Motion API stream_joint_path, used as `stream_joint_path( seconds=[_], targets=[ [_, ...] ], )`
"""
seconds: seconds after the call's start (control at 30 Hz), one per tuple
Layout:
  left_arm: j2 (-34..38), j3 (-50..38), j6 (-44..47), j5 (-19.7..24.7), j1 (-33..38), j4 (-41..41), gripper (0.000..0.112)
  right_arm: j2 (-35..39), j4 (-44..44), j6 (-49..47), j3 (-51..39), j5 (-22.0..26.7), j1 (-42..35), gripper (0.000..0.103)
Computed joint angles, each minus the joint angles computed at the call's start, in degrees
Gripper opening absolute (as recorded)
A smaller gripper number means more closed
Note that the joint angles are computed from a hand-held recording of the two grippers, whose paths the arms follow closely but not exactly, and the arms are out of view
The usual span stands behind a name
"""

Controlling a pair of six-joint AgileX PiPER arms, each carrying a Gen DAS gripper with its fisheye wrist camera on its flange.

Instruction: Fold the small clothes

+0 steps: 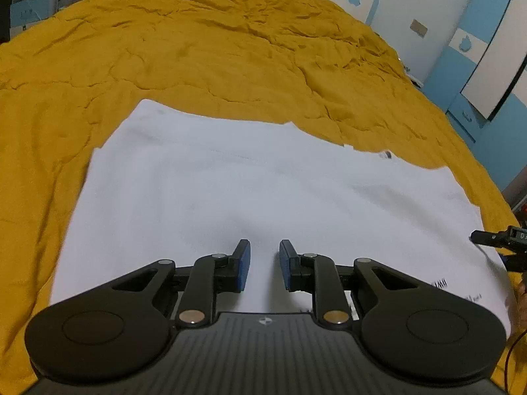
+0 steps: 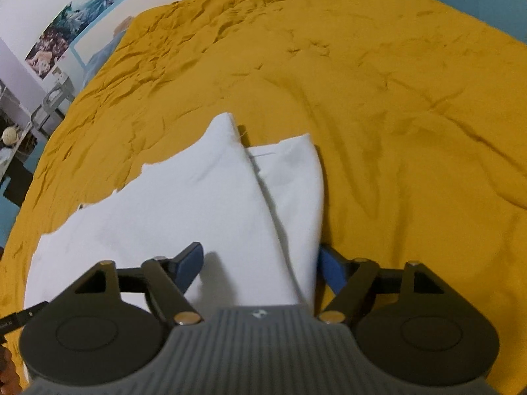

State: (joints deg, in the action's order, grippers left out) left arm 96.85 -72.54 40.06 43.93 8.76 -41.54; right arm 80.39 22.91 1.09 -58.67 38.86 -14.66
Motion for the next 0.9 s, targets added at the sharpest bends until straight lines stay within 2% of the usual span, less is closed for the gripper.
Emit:
stream_joint_path(
  seconds=[0.17,0.23,0.3,0.43,0.47,0.53,0.6,0.77,0.9],
  targets=[
    [3.2,-1.6,1.0,-1.1,-0.2,-2.7,0.025,5.5,0.9,-1.1,-2.5,-3.9,1.6,0.075],
    [3.6,-1.6,1.9,-1.2,0.0,-3.8,0.025,6.9,0.3,-0.7,-3.5,-4.9,2.3,0.065],
    [3.7,-1.3,2.9,-1.0,0.4,-4.8,0.025,7.5,0.6,0.0,-4.0,-5.1,2.5,0.061],
    [4.0,-1.3,3.8,0.4,1.5,-6.5,0.025,7.2,10.9,-6.3,-2.6,-5.0,-0.9,0.059],
    [4.2,-1.7,3.4,0.7,1.6,-6.4,0.025,7.1,15.1,-9.1,-1.9,-4.7,-2.4,0.057],
    [4.4,-2.2,2.2,0.9,1.5,-5.9,0.025,6.5,17.8,-10.4,-1.2,-4.0,-3.9,0.034],
    [4.0,-2.3,0.9,0.4,0.8,-4.4,0.025,6.5,19.5,-11.7,-1.4,-2.6,-5.2,0.024],
    [3.3,-2.7,-2.3,-0.1,-0.4,-0.9,0.025,5.4,23.2,-15.2,-1.0,-2.0,-6.7,0.012],
    [1.2,-2.5,-2.2,0.6,0.4,-0.1,0.025,2.4,16.9,-9.7,-2.6,-2.0,-3.6,0.008]
  ],
)
